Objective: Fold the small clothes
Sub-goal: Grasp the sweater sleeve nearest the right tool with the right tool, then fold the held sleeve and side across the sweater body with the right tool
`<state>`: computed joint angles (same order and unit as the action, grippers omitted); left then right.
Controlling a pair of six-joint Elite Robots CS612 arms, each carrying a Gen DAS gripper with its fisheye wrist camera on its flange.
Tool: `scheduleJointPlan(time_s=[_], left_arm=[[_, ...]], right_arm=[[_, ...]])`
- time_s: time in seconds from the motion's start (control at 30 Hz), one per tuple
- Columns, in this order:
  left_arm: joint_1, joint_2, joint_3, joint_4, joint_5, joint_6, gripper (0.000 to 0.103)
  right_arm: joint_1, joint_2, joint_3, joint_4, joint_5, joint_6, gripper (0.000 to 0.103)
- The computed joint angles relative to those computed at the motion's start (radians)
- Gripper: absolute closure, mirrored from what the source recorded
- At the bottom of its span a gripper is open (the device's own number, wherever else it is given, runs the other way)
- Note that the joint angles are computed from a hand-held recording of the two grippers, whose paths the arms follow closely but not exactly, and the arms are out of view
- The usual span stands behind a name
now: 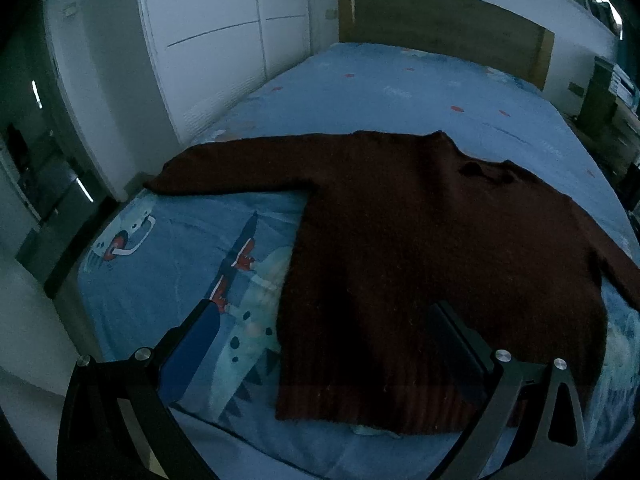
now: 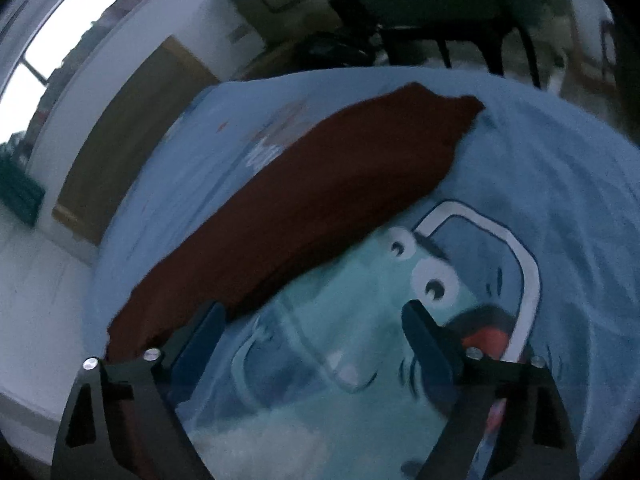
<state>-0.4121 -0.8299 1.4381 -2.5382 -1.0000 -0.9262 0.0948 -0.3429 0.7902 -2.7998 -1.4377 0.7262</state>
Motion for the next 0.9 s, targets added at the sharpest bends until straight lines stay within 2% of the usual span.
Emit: scheduleJointPlan(time_s=[0.27,0.43,0.53,0.7,0.8,0.83,0.9], left_arm=[[0.012,0.016,-0.019,0.033,-0.021,-0.016,0.001],[0.016,0.026,-0.03,0.05,-0.034,-0.023,0.001],[0.017,0.03,-0.033,0.055,-0.035,-0.019,0.001],[0.02,0.035,-0.037,0.065,-0.045,-0.02,0.001],[0.019,0.037,-0.038,0.068,-0.049,-0.017,0.001],[0.019,0.037,-0.039,0.067,-0.051,-0.014,0.001],[0.02,0.037,-0.037,0.06,-0.053,-0.008,0.001]], right_arm=[[-0.033,0.079,-0.106,-0.059,0.051,0.173,0.019],[-0.042,0.13,-0.203,-0.047,0.043,0.202,0.025],[-0.047,0.165,-0.268,-0.04,0.046,0.232,0.04],[-0.059,0.235,-0.371,-0.083,0.078,0.351,0.06],[-0.064,0.262,-0.41,-0.094,0.086,0.413,0.079],[-0.066,0.272,-0.427,-0.092,0.092,0.43,0.09],[-0.07,0.287,-0.456,-0.089,0.098,0.436,0.095]])
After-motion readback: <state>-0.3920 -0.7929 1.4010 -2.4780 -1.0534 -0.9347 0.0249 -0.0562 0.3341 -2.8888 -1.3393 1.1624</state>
